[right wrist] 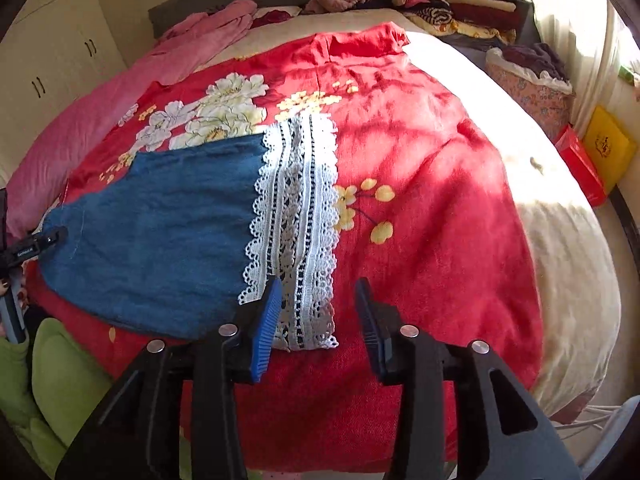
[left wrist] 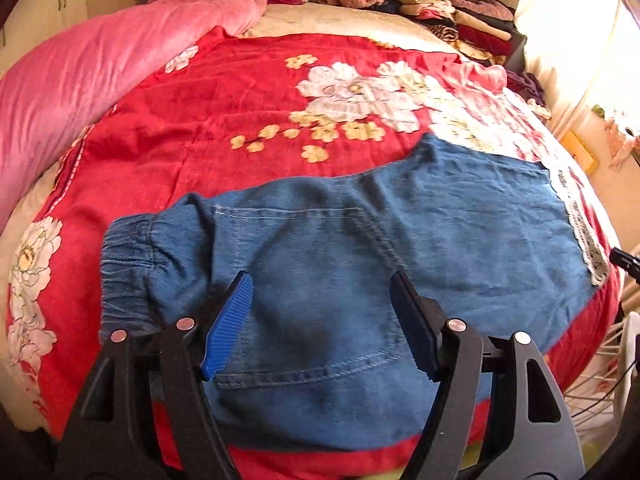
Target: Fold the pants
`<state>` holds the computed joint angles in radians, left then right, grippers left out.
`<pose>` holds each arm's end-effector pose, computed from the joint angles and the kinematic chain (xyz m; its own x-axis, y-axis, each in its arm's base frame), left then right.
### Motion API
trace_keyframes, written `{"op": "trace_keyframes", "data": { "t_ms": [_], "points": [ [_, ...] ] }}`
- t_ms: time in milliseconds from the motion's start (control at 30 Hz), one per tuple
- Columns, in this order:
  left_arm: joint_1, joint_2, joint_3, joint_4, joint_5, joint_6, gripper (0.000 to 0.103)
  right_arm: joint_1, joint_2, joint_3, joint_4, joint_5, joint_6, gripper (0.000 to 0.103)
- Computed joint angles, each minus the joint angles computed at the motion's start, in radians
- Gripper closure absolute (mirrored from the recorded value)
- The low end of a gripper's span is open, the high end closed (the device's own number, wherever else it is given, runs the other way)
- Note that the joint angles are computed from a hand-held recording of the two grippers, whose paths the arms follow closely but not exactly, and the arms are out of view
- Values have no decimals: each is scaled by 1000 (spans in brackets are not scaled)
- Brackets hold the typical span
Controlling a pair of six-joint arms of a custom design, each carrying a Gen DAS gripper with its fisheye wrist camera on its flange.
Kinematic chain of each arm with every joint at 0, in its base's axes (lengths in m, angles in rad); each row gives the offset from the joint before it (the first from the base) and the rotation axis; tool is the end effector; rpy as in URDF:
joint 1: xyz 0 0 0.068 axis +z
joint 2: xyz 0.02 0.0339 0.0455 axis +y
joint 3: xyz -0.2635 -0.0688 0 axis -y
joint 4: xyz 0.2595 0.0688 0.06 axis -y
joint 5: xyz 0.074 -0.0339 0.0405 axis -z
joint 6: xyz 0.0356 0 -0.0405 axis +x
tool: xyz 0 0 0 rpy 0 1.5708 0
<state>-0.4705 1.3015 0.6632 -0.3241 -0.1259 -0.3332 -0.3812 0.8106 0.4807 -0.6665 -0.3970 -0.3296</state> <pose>0.2307 -0.1123 0.1714 -0.8174 0.0517 -0.5738 0.1253 0.9881 -0.0896 0.1550 -0.0473 0.1875 -0.7852 -0.0068 -0.6191 -0.1121 0.9850 0.1313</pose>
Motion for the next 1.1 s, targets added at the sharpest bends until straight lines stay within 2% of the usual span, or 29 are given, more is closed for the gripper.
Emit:
{"op": "trace_keyframes", "data": {
  "t_ms": [167,300,467,600,700,900,933,967,1000,1100],
  "points": [
    [-136,-16,38,-23,-47,-27,24,90,-128,2,-35,5,43,48],
    [-245,37,87,-22,-79,-30,18,239,-160,-22,-9,46,122,48],
    [-340,179,146,-15,-96,-30,15,430,-100,-75,81,134,216,48],
    [-368,313,201,-50,-89,-18,14,504,-7,-112,147,187,253,48],
    [-365,342,210,-50,-83,-17,13,497,92,-123,181,197,253,47],
    [-365,289,206,-29,-77,4,12,410,-23,-110,110,109,219,47],
    [-366,276,209,-29,-82,14,12,389,-43,-104,95,97,213,45],
    [-370,266,219,-30,-89,24,12,362,-66,-100,78,87,205,29],
    [-371,262,238,-36,-95,33,10,331,-92,-95,63,77,196,23],
    [-364,292,321,-59,-97,73,10,250,-128,-77,24,48,162,22]
  ]
}}
